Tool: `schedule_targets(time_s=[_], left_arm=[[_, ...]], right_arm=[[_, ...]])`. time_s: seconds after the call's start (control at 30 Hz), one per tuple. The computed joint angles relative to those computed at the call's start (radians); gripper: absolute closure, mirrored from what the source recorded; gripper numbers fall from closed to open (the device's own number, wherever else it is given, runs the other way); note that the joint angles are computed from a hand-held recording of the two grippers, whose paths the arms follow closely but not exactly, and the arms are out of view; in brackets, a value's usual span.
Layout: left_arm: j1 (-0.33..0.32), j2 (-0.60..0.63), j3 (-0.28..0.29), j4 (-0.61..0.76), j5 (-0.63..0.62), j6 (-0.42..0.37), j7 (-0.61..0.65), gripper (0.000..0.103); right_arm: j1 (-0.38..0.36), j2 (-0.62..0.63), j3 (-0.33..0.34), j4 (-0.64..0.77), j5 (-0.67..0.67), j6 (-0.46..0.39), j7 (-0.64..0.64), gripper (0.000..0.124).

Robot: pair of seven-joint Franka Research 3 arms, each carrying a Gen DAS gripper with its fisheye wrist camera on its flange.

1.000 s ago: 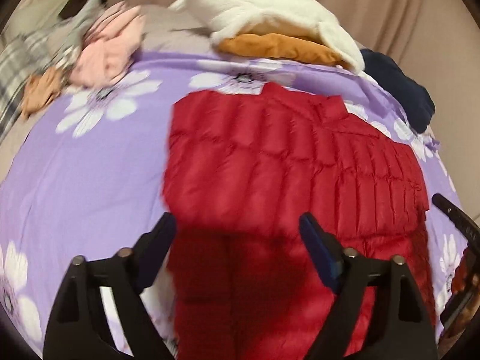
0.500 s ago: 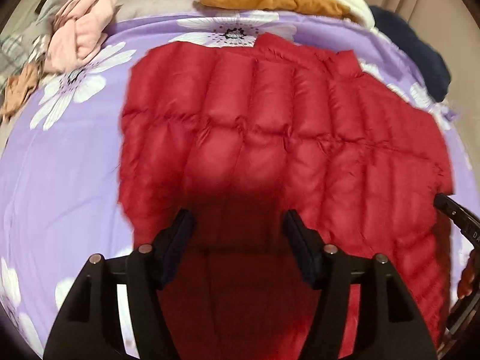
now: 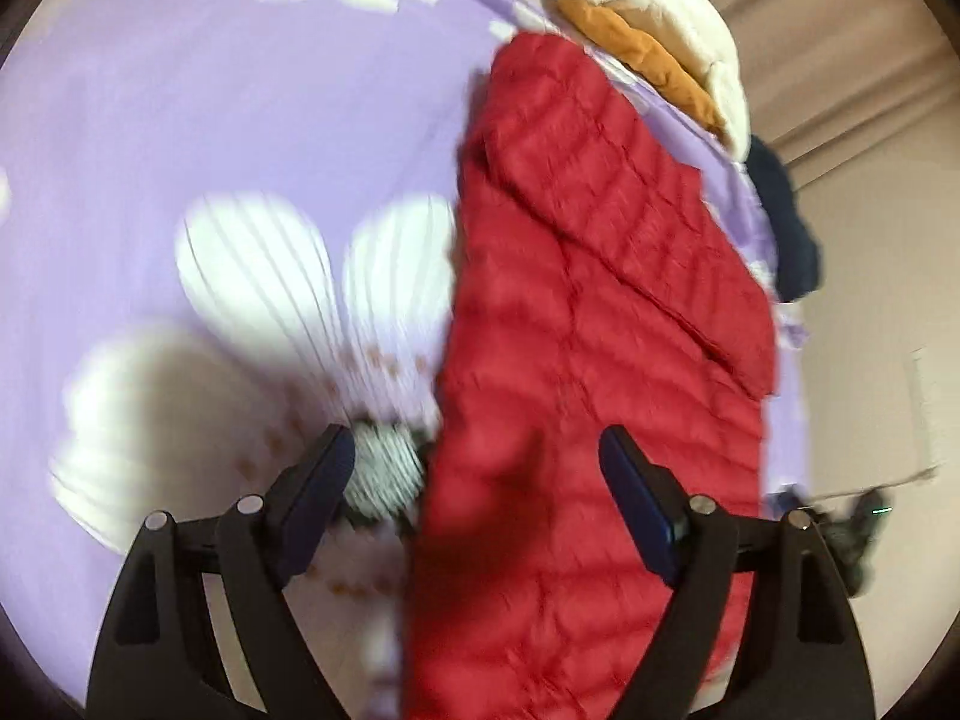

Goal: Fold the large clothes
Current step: 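Grasp the jacket hem with both tools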

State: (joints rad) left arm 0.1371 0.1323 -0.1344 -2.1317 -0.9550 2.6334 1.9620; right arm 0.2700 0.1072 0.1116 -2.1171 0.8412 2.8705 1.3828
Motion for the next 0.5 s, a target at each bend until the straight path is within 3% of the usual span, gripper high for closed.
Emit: schedule_targets(time_s=[0.13, 0.23, 0.5], left_arm=[[-0.005, -0.020, -0.014, -0.033, -0.091, -0.013, 0.072, 0.019], [-0.006, -0.047, -0.006, -0.060, -0.213, -0.070, 0.163, 0.019], [-0.039, -0.132, 0.041, -0.163, -0.314, -0.160, 0.255, 0.019]], right_arm=[[-0.013, -0.016, 0.017, -0.031, 0.175, -0.051, -0.119, 0.077], [-0.008, -0.030, 0.019, -0.040, 0.305, -0.086, -0.219, 0.077], [0.009, -0.080, -0.009, -0.089, 0.540, -0.226, -0.403, 0.077]])
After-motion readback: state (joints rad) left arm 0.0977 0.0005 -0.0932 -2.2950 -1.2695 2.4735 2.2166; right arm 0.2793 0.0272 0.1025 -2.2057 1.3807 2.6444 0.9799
